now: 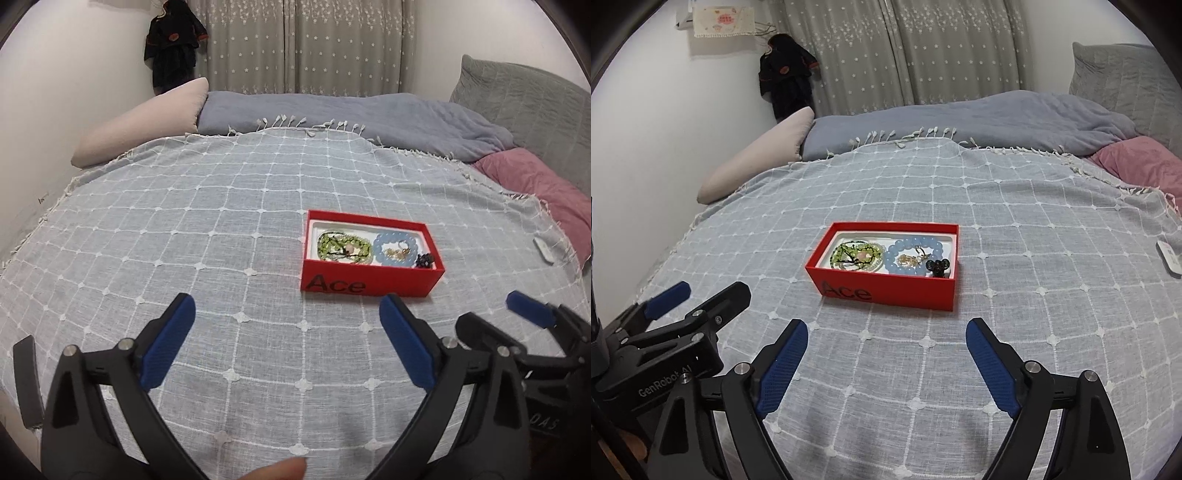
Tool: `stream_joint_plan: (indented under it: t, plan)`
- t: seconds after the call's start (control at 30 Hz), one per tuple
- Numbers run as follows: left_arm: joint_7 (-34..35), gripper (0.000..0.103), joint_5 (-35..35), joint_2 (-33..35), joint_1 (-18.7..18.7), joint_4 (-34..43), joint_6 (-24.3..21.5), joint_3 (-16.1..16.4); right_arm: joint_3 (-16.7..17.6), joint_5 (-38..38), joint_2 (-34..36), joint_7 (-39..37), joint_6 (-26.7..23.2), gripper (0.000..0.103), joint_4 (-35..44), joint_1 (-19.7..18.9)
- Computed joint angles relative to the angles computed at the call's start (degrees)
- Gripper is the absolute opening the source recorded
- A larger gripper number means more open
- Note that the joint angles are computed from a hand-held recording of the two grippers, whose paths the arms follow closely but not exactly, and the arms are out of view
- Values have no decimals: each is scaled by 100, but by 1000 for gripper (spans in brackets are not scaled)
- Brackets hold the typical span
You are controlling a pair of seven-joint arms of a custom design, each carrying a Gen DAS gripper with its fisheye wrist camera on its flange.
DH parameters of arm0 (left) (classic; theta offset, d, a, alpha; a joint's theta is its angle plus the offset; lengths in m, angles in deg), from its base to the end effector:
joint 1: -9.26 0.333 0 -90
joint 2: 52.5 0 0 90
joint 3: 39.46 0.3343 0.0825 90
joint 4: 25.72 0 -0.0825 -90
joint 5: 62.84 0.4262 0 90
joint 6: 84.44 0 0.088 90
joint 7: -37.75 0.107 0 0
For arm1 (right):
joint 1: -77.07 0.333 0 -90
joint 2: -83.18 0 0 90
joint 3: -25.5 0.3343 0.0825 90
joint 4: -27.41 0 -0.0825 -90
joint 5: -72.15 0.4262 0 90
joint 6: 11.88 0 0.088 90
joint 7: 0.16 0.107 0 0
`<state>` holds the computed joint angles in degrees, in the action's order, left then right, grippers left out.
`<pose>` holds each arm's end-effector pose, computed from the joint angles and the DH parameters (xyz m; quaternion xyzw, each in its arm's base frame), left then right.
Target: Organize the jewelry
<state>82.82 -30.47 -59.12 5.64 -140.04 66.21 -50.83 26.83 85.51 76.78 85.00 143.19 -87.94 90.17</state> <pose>0.5858 -0.1758 0.5999 -0.6821 0.6018 -0.2778 0.3089 0.5950 0.1454 0.6024 -0.7005 0.5921 -0.1861 0.3522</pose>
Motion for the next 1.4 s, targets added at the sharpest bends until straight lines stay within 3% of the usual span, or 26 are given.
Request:
stream_joint_plan:
  t: [0.17, 0.3, 0.43, 0.6, 0.8, 1.13, 1.4]
  plan:
    - [-94, 101, -46, -1, 25, -42, -20, 26, 39, -263, -34, 106, 100, 94, -77, -28]
    - [-463, 102, 371, -9, 104, -84, 43, -21, 107, -617, -27, 495, 209, 94, -180, -73]
    - [-232, 102, 136, 55, 41, -24, -66, 29, 131, -873, 17, 493, 136, 94, -188, -36]
    - [-235, 102, 293, -21, 35, -114, -12, 8, 242, -1827, -58, 1197, 505, 94, -362, -195]
    - [-213, 102, 358, -10, 31, -126, 32, -11, 218, -2212, 12, 1678, 569, 95, -295, -274]
    - [-195, 102, 360, -1, 24, -168, 153, -4, 114, -2083, 23, 1307, 558, 95, -247, -203]
    - [-96, 102, 370, -2, 11, -215, 268, -19, 150, -2281, 22, 1501, 469, 95, -299, -263]
